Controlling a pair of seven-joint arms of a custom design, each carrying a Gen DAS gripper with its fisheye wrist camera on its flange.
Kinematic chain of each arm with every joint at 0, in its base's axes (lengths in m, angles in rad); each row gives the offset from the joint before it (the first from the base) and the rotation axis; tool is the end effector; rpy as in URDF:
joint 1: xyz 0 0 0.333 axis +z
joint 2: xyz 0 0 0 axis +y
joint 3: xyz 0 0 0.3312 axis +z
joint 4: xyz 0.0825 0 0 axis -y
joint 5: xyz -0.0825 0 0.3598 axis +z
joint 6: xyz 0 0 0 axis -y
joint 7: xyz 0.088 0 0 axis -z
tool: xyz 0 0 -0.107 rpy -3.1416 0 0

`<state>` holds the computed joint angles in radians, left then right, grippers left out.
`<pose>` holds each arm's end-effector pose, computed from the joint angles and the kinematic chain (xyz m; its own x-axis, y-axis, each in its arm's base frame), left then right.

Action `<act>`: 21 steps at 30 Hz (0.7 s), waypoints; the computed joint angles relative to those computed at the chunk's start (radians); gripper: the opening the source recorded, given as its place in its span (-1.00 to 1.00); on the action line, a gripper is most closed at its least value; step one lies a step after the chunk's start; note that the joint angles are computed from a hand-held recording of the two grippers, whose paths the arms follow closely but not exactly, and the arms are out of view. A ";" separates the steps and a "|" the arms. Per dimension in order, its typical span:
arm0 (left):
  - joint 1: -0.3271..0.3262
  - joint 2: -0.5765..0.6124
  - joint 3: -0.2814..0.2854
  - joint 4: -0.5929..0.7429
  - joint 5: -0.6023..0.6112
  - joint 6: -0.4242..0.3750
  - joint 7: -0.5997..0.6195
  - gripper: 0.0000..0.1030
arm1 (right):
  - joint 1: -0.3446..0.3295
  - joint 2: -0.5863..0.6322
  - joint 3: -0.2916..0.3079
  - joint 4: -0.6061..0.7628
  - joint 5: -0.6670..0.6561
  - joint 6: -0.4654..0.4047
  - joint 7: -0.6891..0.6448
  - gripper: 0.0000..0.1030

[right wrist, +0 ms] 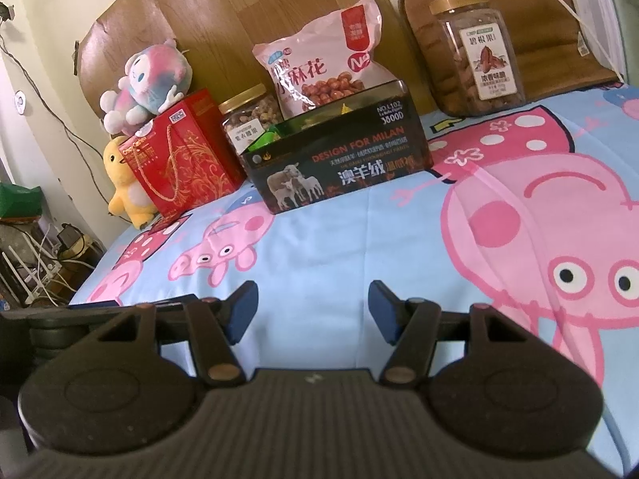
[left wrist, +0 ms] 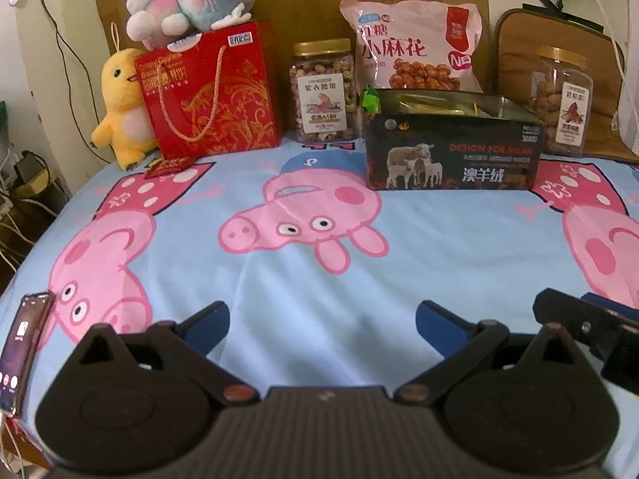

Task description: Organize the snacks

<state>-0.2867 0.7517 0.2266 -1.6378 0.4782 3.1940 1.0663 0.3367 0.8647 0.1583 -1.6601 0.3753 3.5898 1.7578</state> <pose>0.7137 -0.1242 0.2973 -0.1177 -0.9860 -0.1177 -0.6736 0.1664 -0.7202 0.6588 0.2687 0.2588 0.0052 -0.8847 -0.4662 -0.5811 0.3768 -0.7214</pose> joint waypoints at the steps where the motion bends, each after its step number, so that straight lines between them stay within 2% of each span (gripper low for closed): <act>1: 0.019 -0.002 -0.024 0.000 -0.001 -0.006 0.010 1.00 | 0.000 0.000 0.000 0.000 0.000 0.000 0.001 0.24; 4: 0.050 -0.005 -0.063 0.002 -0.007 -0.019 0.025 1.00 | 0.002 -0.003 -0.002 -0.004 0.001 0.004 -0.001 0.24; 10: 0.050 -0.006 -0.061 0.000 -0.010 -0.016 0.025 1.00 | 0.005 -0.003 -0.003 -0.004 0.002 0.005 -0.001 0.24; 13: 0.089 -0.008 -0.112 0.003 -0.014 -0.029 0.051 1.00 | 0.003 -0.002 -0.001 -0.004 -0.001 0.005 0.000 0.24; 21: 0.117 -0.008 -0.153 0.005 -0.024 -0.036 0.088 1.00 | 0.014 -0.004 -0.014 -0.005 0.016 0.007 -0.003 0.24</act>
<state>-0.1696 0.7433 0.0738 -1.6330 0.4542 3.1581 1.1540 0.3506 0.8605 0.1446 -1.6651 0.3909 3.5972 1.7544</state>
